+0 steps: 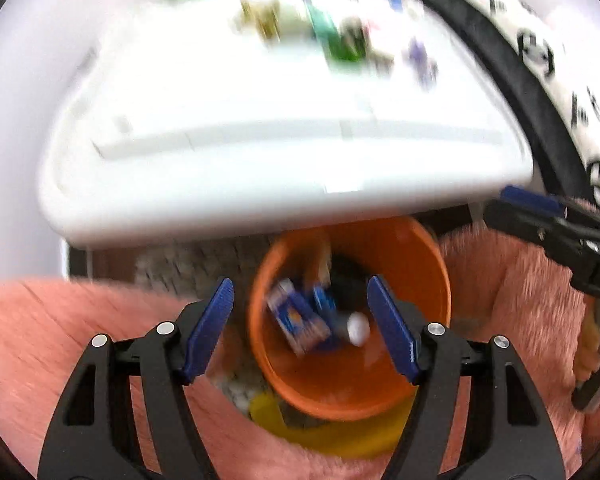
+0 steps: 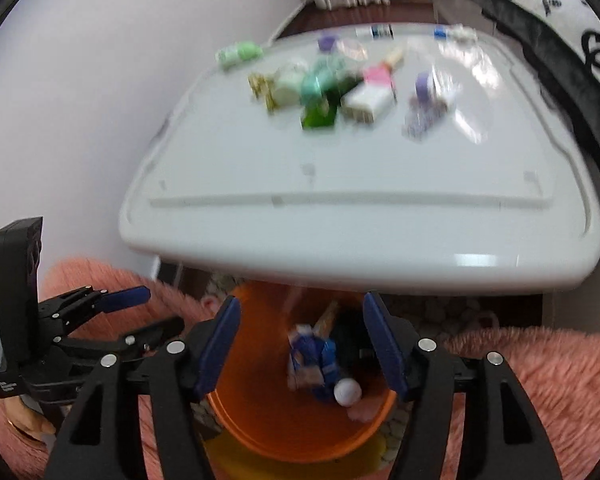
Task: Collect trash
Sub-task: 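Carry the yellow hair clip to the bucket with the left gripper while the right gripper carries the green cup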
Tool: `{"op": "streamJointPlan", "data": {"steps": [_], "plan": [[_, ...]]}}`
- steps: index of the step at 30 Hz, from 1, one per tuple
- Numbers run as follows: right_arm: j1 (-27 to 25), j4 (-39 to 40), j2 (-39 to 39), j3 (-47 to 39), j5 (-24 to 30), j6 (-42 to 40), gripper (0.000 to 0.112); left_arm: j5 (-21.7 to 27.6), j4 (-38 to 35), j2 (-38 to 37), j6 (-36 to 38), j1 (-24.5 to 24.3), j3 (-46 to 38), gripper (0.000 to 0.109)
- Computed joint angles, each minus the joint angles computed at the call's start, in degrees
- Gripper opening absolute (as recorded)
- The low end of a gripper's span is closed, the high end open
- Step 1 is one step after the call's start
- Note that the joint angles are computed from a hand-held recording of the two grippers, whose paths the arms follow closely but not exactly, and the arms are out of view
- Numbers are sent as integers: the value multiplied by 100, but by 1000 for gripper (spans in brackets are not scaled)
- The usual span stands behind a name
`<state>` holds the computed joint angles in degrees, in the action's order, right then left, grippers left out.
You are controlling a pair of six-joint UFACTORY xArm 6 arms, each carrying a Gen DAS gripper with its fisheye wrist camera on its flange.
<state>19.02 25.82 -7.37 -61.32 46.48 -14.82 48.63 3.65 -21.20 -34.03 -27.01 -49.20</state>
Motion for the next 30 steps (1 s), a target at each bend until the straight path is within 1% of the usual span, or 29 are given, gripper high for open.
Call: {"op": "streamJointPlan", "data": {"steps": [1,2,5,8,10,12,15,16,17,19,22,23,25,26,27,28,30], "plan": [[9,75,47,-90,-88,-64,68,-59,254,-2,-167,31,-59,77],[31,100,115,-223,-222,-79,70,-114,528,0,-348,72,-111,80],[72,221,365,-681,-456,-118,71,-36,1437,163,-947,203,-469,81],[174,239,729,-1195,-687,-179,71,-170,1874,366,-1276,370,-709,81],[252,13,1107,-1599,-821,-89,71,-258,2192,633,-1569,550,-958,81],[306,-168,1545,-2030,-823,-19,71,-534,2530,797,-1790,762,-1071,81],[375,-663,2459,-2927,-522,432,68,-558,3171,1080,-2280,998,-1310,81],[389,-830,2717,-3185,-409,608,65,-515,3183,1136,-2323,1057,-1355,81],[406,-957,2883,-3348,-324,768,64,-572,3147,1100,-2330,1113,-1287,81],[446,-1180,3309,-3784,-147,1001,62,-851,2980,1037,-2254,1255,-1054,81],[565,-1860,3904,-4447,128,1375,58,-851,2881,977,-2177,1344,-839,81],[582,-1956,4025,-4600,210,1440,58,-854,2714,961,-2078,1376,-795,81],[634,-2355,4420,-5094,452,1681,57,-1012,2331,866,-1827,1462,-659,81],[662,-2622,4592,-5305,555,1855,55,-1073,2225,846,-1764,1490,-615,81],[674,-2733,4736,-5488,682,1937,50,-1118,2097,832,-1674,1510,-580,81],[674,-2789,4786,-5496,611,2000,50,-1129,1997,841,-1579,1525,-577,81],[673,-2781,4804,-5510,582,2008,43,-1143,1931,864,-1541,1538,-572,81]]}}
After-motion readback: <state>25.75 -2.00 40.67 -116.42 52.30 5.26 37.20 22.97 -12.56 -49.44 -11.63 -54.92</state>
